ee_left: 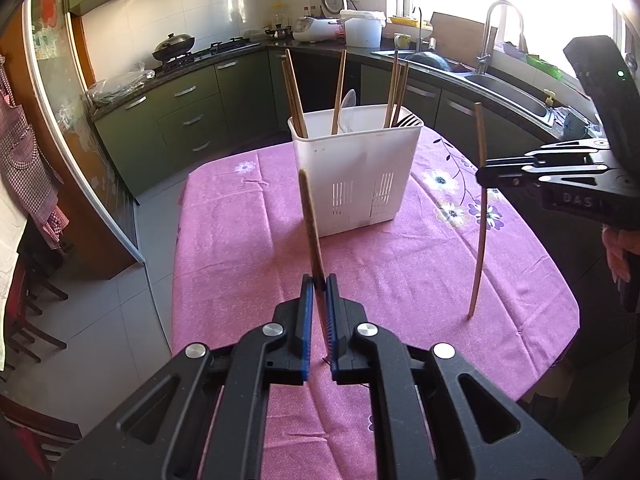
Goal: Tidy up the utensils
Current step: 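Lower both held chopsticks into the white holder and open both grippers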
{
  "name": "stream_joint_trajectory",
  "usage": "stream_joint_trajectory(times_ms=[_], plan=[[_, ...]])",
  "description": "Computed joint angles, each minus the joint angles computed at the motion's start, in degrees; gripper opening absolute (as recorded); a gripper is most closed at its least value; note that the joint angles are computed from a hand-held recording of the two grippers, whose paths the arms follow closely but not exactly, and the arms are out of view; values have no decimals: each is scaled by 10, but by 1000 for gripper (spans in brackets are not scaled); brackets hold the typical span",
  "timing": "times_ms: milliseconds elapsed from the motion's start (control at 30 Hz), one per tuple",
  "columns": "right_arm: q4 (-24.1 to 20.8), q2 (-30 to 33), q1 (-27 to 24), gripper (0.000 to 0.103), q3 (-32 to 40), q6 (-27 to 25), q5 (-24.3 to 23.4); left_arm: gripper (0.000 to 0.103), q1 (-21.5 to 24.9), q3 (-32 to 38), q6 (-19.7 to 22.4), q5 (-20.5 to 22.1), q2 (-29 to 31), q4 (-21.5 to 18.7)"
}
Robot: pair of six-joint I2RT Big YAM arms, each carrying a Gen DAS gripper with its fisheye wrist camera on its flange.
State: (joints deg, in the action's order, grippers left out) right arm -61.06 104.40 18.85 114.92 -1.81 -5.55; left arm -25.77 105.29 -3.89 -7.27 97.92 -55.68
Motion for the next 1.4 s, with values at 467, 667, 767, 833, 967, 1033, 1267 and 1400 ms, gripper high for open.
stream_joint_trajectory(times_ms=[467, 667, 767, 833, 967, 1033, 1267, 1400], plan=[[85, -101, -16, 7, -138, 21, -16, 6, -3, -1, 4, -5, -1, -1], [92, -107, -20, 7, -140, 23, -25, 6, -3, 7, 6, -8, 0, -2], [92, -108, -22, 7, -133, 24, -31, 6, -3, 18, 10, -8, 1, -6], [90, -108, -23, 7, -122, 26, -35, 6, -1, 32, 14, -5, 4, -11], [80, -103, -24, 7, -87, 27, -44, 6, 1, 79, 18, 8, 17, -32], [74, -98, -25, 7, -63, 28, -52, 6, 3, 111, 23, 15, 27, -45], [59, -70, -29, 7, 41, 33, -67, 6, 0, 258, 44, 16, 79, -76], [42, -33, -35, 7, 130, 45, -77, 6, 0, 365, 51, 23, 125, -91]])
